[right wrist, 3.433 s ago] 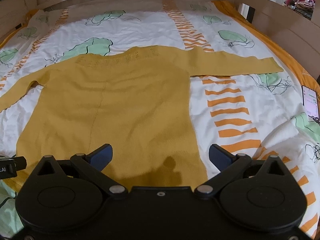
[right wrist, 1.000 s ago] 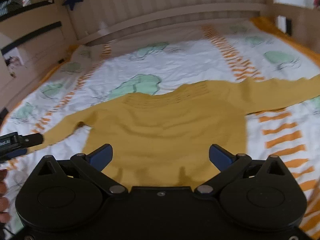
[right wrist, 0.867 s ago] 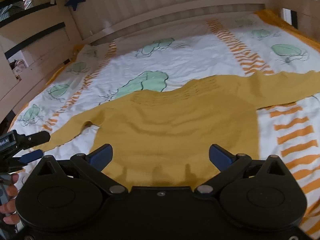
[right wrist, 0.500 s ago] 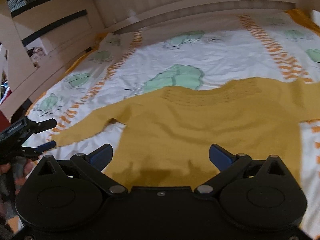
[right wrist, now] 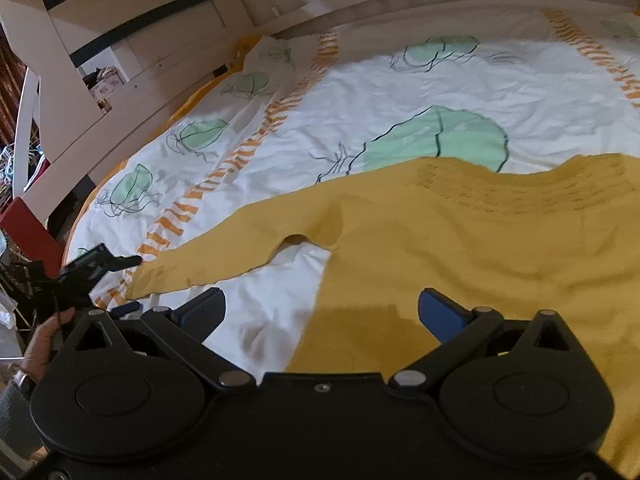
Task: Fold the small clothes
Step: 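Reach the left gripper to the sweater sleeve cuff and grasp it, then carry the sleeve with the left gripper across the sweater back and release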
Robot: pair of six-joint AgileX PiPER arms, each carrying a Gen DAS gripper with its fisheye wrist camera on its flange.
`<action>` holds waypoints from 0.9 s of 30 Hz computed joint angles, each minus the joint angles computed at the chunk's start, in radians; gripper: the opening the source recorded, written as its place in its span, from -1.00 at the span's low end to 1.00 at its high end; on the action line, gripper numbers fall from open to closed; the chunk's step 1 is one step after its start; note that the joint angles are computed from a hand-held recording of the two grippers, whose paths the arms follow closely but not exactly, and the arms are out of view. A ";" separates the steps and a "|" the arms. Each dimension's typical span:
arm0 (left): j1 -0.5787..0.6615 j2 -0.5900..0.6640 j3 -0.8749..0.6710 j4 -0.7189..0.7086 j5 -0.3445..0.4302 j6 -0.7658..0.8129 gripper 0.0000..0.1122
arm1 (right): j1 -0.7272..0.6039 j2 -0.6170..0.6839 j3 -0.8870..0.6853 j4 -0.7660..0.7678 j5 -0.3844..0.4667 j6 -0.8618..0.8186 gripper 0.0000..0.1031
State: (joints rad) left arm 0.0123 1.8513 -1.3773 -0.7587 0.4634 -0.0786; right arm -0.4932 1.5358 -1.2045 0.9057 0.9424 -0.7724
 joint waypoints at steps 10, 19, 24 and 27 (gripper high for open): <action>-0.023 0.068 -0.104 0.140 -0.023 -0.138 0.70 | 0.008 0.032 0.042 -0.005 -0.040 -0.007 0.69; -0.063 0.123 -0.193 -0.023 -0.004 0.026 -0.80 | -0.051 0.029 0.069 -0.071 -0.076 -0.075 0.24; -0.169 0.121 -0.327 0.153 -0.008 -0.101 -0.90 | -0.143 0.038 0.072 -0.045 -0.048 -0.135 0.24; -0.254 0.167 -0.510 0.309 0.049 -0.195 -0.90 | -0.215 0.047 0.069 -0.030 -0.017 -0.164 0.24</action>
State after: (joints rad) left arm -0.2415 2.0181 -1.8870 -0.4501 0.5119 -0.2737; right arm -0.7084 1.5827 -1.1355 0.8755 0.9258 -0.9364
